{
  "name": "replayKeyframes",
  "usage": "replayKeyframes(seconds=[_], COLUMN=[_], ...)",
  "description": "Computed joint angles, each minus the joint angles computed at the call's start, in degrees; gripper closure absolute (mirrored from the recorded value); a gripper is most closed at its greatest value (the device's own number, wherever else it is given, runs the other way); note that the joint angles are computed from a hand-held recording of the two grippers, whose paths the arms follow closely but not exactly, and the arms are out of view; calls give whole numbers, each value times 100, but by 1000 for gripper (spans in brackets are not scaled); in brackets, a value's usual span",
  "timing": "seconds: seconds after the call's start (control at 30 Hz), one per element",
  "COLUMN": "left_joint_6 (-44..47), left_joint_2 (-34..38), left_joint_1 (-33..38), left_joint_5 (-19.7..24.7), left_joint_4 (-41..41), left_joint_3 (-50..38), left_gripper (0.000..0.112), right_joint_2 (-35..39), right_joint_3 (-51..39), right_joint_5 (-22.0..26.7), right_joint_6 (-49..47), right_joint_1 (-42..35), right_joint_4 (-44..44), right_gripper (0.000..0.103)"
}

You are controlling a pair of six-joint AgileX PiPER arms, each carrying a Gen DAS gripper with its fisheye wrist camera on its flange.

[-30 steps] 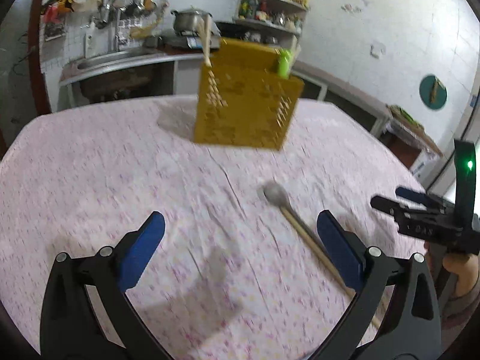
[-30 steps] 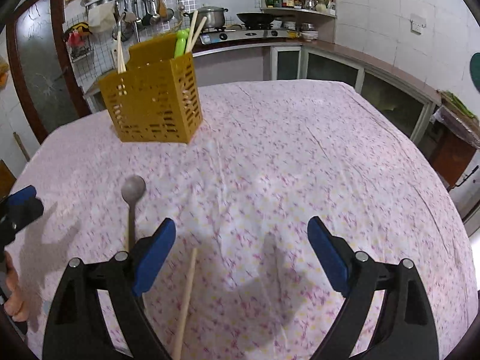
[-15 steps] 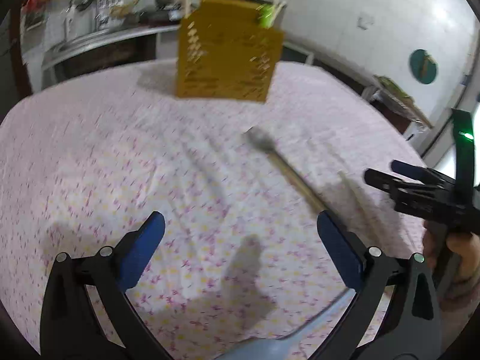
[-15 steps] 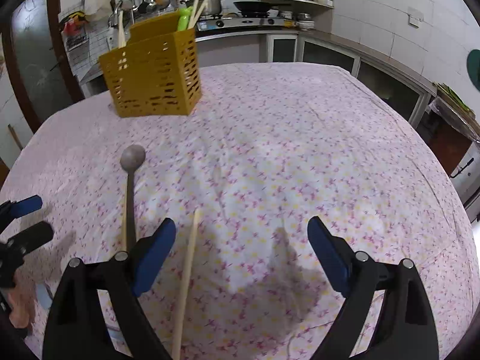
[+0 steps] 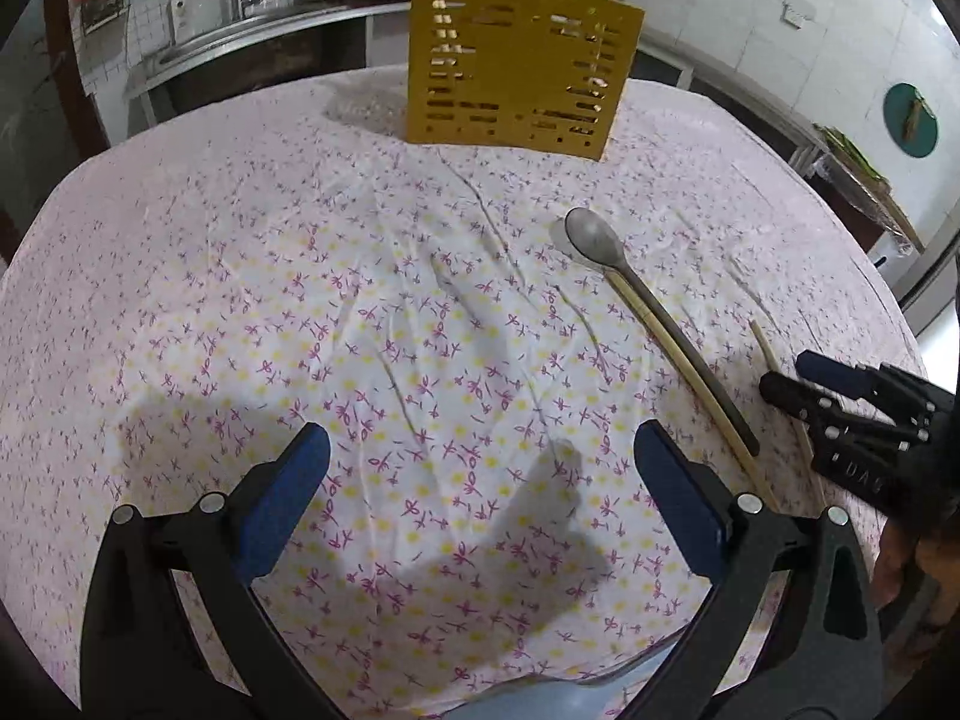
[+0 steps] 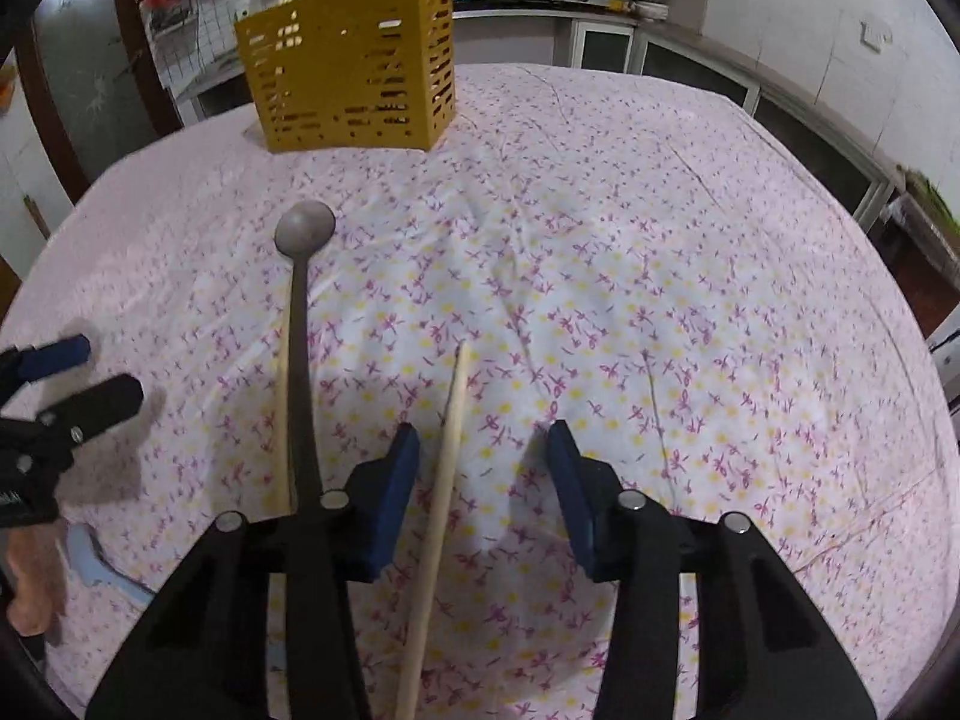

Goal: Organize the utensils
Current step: 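Move both open tools back toward the chopsticks beside the metal spoon, then close the left tool on a chopstick while the right tool grasps another chopstick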

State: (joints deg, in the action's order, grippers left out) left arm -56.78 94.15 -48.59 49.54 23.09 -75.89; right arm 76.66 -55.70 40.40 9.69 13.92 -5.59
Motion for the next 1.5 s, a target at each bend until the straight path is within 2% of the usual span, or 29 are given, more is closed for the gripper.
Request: replayKeyframes(seconds=[0.07, 0.1, 0.13, 0.23, 0.3, 0.4, 0.47, 0.5, 0.6, 0.7, 0.83, 1.0, 1.13, 1.33, 1.43, 1.5], left_joint_6=[70, 51, 25, 149, 272, 544, 667, 679, 575, 628, 789, 794, 896, 949, 980, 936], left_joint_2=[91, 124, 213, 491, 785, 1185, 1465, 1576, 1748, 1775, 2059, 2158, 2534, 3063, 3041, 2840], left_joint_1=[54, 64, 66, 68, 63, 166, 227, 217, 168, 252, 301, 336, 298, 178, 196, 249], left_joint_5=[42, 76, 140, 235, 417, 596, 694, 772, 833, 660, 865, 810, 1140, 1976, 1948, 1749], left_joint_4=[-179, -224, -272, -454, -585, -1005, -1217, -1212, -1102, -1322, -1567, -1645, -1592, -1550, -1597, -1612], left_joint_3=[-188, -269, -447, -911, -1320, -1827, -2156, -2307, -2583, -2641, -3001, -3124, -3720, -4757, -4720, -4371], left_gripper=[15, 16, 18, 25, 30, 50, 71, 73, 74, 74, 85, 85, 85, 86, 89, 95], right_joint_2=[36, 62, 102, 240, 299, 371, 400, 419, 469, 511, 556, 627, 651, 656, 660, 649], right_joint_3=[-27, -64, -128, -322, -376, -463, -512, -533, -543, -513, -528, -606, -623, -609, -617, -605], right_joint_5=[-48, -62, -34, 134, 133, 163, 169, 174, 196, 158, 164, 206, 225, 236, 276, 275], right_joint_6=[-108, -224, -460, -1368, -1525, -1727, -1833, -1889, -2077, -2264, -2426, -2434, -2535, -2640, -2703, -2700], right_joint_1=[-34, -99, -232, -701, -769, -955, -1072, -1114, -1226, -1321, -1419, -1456, -1512, -1584, -1631, -1638], right_joint_4=[82, 181, 421, 1305, 1379, 1598, 1695, 1732, 1861, 2068, 2263, 2298, 2353, 2475, 2558, 2557], right_gripper=[67, 84, 93, 95, 96, 96, 97, 97, 97, 97, 97, 97, 97, 97, 97, 97])
